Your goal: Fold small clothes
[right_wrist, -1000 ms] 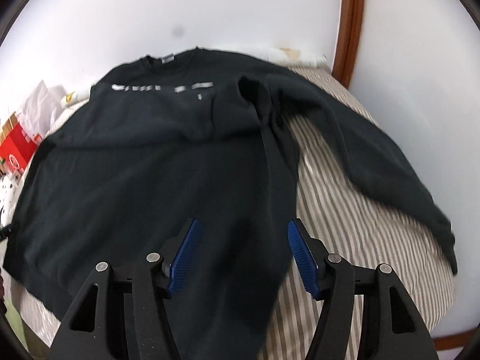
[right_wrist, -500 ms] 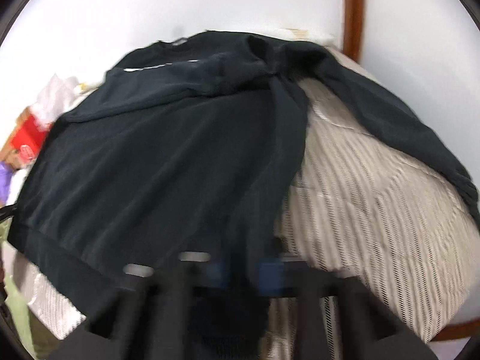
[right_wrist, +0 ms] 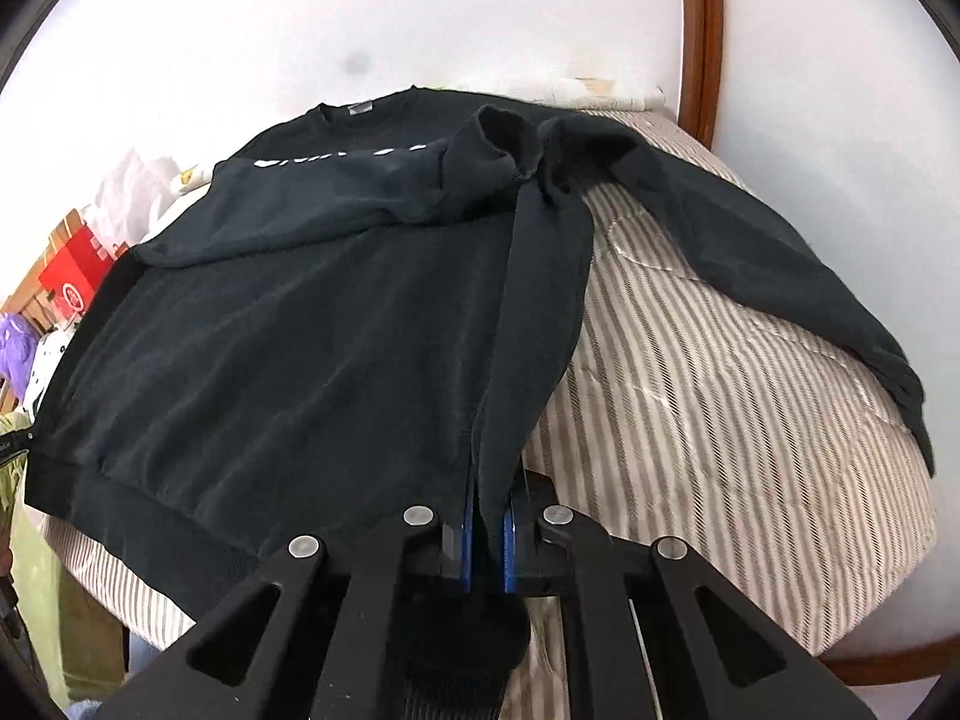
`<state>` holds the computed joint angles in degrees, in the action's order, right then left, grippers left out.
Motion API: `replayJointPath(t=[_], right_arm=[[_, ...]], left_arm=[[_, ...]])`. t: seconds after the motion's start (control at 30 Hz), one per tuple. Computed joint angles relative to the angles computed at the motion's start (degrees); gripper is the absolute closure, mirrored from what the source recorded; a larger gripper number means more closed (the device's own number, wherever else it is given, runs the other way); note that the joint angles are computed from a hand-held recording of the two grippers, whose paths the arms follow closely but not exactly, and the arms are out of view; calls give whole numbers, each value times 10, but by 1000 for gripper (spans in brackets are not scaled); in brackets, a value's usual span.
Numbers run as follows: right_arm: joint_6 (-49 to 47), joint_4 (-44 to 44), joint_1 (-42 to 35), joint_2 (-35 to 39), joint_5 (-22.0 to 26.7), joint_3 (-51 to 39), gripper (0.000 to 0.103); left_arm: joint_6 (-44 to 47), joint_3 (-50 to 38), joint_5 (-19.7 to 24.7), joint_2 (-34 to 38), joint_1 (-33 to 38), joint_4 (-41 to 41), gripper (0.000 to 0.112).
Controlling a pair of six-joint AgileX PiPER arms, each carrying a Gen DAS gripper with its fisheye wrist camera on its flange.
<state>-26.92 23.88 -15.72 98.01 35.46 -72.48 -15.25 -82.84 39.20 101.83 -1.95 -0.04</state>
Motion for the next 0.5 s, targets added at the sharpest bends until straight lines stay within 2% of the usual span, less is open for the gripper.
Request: replayJointPath(t=[0.13,0.3,0.33,0.4,0.47,0.5], right_arm=[[-20,3,-12,-18,7,12,97],[9,-21,-11,-13,4,10,93],[36,-44,-5,-10,4,3,88],[73,-74,7,-16,-7,-4,83],[102,-100,18,-27,-17,-12,69],[105,-101,20,-35,-20,-12,66]], left_arm=[[8,63,-14,-47,-9,-1,105],[3,80,-19,-59,-23,29,104],[-7,75,-13,-57,-27,41,100],[-48,54,10,-51,-32,77,100],[-79,40,19,-50,-36,111,91],[-86,32,20,-50,-35,120,79]])
